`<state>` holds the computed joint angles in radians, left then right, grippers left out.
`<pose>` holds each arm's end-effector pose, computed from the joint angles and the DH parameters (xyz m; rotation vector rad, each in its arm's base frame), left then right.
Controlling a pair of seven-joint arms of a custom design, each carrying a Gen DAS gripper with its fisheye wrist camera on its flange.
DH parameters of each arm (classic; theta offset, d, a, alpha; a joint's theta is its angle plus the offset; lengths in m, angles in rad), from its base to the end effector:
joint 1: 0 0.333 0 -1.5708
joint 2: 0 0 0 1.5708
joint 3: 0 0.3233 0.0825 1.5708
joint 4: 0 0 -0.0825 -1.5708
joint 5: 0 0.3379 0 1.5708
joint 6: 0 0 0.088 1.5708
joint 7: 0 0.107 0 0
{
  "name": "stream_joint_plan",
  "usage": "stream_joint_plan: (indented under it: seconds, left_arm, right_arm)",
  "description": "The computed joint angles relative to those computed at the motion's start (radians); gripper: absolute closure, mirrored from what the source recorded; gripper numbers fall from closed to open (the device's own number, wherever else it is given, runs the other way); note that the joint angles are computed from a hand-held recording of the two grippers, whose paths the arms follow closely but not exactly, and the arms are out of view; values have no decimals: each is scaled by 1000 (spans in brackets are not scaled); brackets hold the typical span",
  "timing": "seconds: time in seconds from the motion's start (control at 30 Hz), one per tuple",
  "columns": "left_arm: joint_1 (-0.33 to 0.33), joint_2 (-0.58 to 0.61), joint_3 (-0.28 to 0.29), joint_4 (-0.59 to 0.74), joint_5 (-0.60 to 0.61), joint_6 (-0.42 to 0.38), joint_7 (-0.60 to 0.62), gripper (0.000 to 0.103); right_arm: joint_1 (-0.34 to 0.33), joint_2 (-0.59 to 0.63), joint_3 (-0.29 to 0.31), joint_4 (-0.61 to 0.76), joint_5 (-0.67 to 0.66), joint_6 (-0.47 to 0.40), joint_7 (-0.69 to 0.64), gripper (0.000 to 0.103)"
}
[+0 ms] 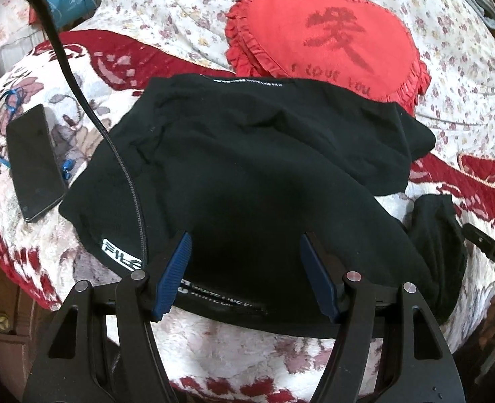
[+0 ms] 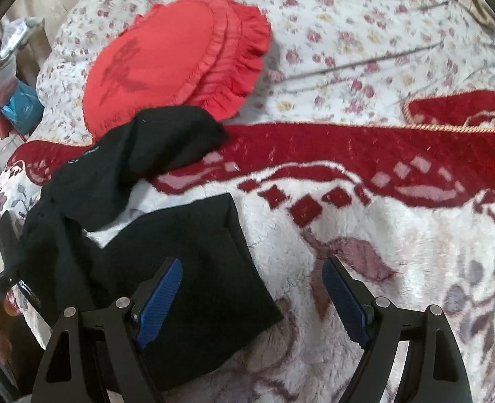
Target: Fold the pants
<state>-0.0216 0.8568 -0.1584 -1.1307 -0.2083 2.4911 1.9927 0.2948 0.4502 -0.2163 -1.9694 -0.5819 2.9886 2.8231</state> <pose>0.7638 -0.0906 0.3741 -1.5729 2.3287 -0.7574 0.6161 0.1014 0.3407 -1.2445 2.2848 -0.5280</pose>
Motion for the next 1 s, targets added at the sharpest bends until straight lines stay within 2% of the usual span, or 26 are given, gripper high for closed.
stream_joint_plan:
  seconds: [0.13,0.17,0.2,0.23,0.3,0.37,0.47,0.57,0.6,0.67,0.73,0.8,0.87,0.93,1.0]
  left_arm:
    - [-6,3,9,7,11,-6,-10,36]
    - [-6,4,11,10,13,-7,-14,36]
    - [-6,4,13,11,15,-5,-18,36]
    - [-6,0,15,5,17,2,-20,36]
    - [-4,2,18,9,20,5,-28,36]
    - [1,11,17,34,18,-11,-40,36]
    - [13,10,7,44,6,-21,-45,36]
    - [23,-9,-1,15,-4,6,-31,36]
    - [26,-12,-2,11,-8,9,-29,36]
    - [30,-13,-3,9,-14,7,-29,36]
    - [25,-10,6,10,-8,6,-36,36]
    - [14,5,24,24,11,-3,-53,36]
    - [10,16,37,39,27,-21,-69,36]
    - [15,16,38,38,33,-23,-76,36]
    - [27,8,33,25,31,-4,-71,36]
  right_arm:
    - [-106,72,114,67,91,37,-156,21]
    - [-96,87,104,73,106,51,-170,33]
    - [-56,95,58,88,52,51,-122,47]
    - [4,99,-5,85,57,71,-133,81]
    - [49,92,-55,70,33,110,-126,88]
    - [65,72,-72,44,34,134,-136,90]
    - [188,11,-217,-18,-29,120,-72,91]
    - [307,-68,-373,-92,-162,91,60,91]
    - [314,-97,-388,-119,-189,84,82,92]
    - [293,-141,-364,-158,-207,41,92,92]
    - [241,-142,-291,-157,-168,-32,43,92]
    - [157,-106,-198,-139,-89,-44,-19,92]
    - [112,-68,-145,-99,-75,-90,-46,92]
    - [82,-72,-120,-92,-90,-101,-39,92]
    - [77,-104,-130,-103,-149,-111,8,92]
